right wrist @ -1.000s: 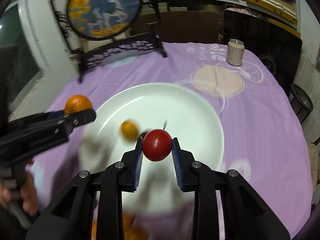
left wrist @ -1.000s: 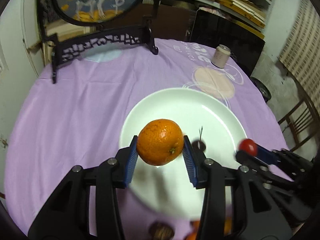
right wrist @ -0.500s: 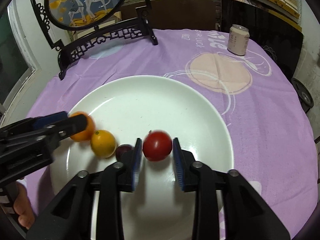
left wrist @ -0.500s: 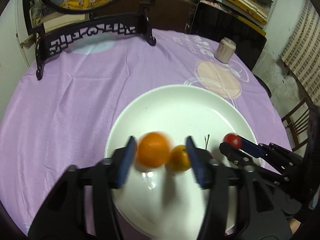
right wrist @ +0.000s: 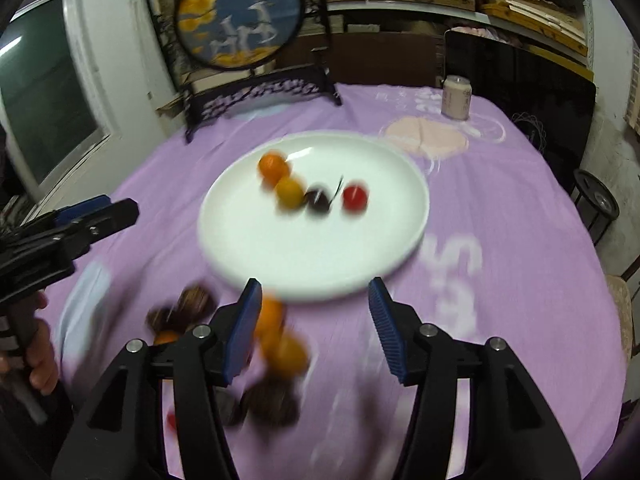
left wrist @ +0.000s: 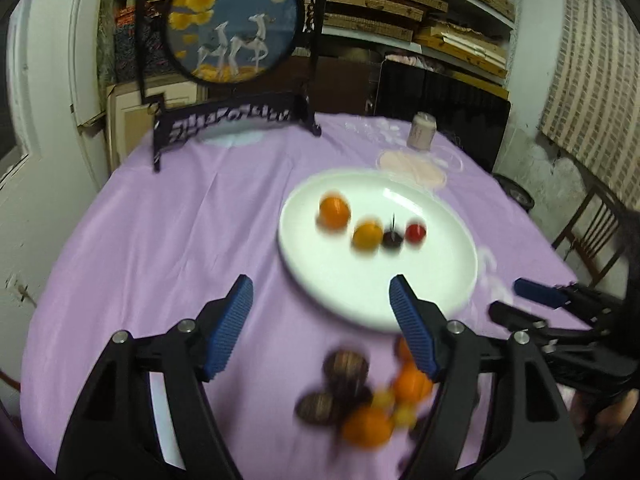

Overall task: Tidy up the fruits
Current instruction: 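Carry the orange and tomato onto the plate and release both, then grasp a mangosteen with the left tool while the right tool grasps another mangosteen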

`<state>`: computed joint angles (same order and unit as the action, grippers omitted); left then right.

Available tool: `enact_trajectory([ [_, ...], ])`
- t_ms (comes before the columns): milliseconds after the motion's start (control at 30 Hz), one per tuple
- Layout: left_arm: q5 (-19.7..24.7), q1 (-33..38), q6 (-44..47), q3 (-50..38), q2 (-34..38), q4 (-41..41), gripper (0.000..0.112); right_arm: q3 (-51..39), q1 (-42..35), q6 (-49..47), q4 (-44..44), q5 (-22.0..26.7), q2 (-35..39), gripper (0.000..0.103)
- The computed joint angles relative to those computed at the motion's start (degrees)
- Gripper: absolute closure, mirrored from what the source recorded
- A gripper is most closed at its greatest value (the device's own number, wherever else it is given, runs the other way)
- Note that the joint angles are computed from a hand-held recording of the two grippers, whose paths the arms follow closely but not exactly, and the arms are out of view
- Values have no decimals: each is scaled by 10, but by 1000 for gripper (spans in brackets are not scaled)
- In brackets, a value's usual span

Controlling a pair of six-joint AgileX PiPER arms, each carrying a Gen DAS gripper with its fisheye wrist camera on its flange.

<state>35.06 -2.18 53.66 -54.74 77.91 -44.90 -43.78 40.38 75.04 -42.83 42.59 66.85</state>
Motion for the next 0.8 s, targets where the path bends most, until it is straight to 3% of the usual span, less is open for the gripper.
enact_trajectory([
  [133,19,45,38,64,-31,8,40,27,120,83,-13,69,-12,47],
  [267,31,90,77,100,-37,6,40,40,171,125,-6,93,-5,47],
  [600,60,156,130,123,-25,-2,40,78,131,126,31,15,44,47],
  [800,61,149,127,125,-20,10,40,53,132,157,-40,21,107,44],
])
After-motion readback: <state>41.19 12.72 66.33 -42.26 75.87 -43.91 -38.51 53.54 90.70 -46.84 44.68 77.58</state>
